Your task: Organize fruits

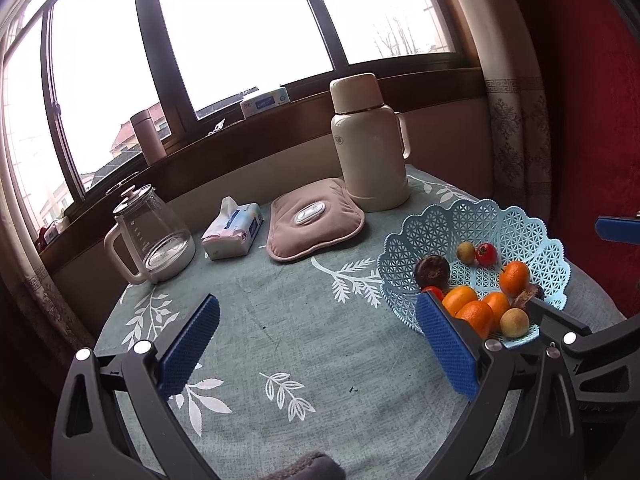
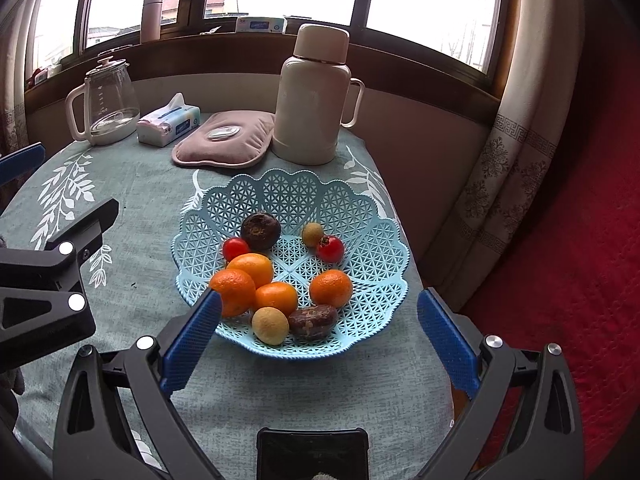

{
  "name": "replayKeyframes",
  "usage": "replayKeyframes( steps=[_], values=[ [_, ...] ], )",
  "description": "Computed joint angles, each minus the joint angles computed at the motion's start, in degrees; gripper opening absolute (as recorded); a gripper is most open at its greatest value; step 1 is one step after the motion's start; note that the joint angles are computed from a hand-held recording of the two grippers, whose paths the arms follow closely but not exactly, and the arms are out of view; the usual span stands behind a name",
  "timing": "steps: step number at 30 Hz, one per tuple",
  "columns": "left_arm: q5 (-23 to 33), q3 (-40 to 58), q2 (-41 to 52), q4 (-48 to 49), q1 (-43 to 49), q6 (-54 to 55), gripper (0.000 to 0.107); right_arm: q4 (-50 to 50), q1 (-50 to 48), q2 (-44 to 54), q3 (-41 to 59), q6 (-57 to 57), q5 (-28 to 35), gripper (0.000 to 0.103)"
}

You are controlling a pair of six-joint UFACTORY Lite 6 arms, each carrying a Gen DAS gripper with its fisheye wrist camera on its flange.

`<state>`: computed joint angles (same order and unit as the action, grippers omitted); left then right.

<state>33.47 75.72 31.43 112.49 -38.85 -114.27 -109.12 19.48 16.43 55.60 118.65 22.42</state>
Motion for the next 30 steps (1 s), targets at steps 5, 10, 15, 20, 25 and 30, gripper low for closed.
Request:
replayKeyframes(
  steps=[5, 10, 15, 20, 25, 30],
  values=[
    [-1.0, 0.5, 0.1, -0.6, 0.2, 0.8, 0.098, 1.2, 0.9, 0.8, 0.5, -1.3, 1.1, 0.099],
    [-1.5, 0.6, 0.3, -0.8, 0.5, 0.9, 0.098, 1.3, 1.3, 0.7, 0.6, -1.2, 1.4, 0.099],
    [-1.9, 0.4, 0.2, -0.3, 0.8, 0.2, 0.098, 1.5, 1.5, 0.7, 0.6, -1.2, 1.6, 0.099],
    [-0.6, -0.6, -0.1, 1.0, 0.6, -1.1, 0.098, 1.4, 1.4, 0.8, 0.6, -1.2, 1.6, 0.099],
    [-1.4, -0.3, 0.1, -0.2, 1.0, -0.3, 0.098, 1.7, 1.7, 0.8, 0.6, -1.5, 1.7, 0.099],
    [-4.9, -0.7, -0.6, -2.0, 2.8, 0.0, 0.098, 2.3, 2.5, 1.0, 1.0, -1.7, 1.8, 0.099]
  ],
)
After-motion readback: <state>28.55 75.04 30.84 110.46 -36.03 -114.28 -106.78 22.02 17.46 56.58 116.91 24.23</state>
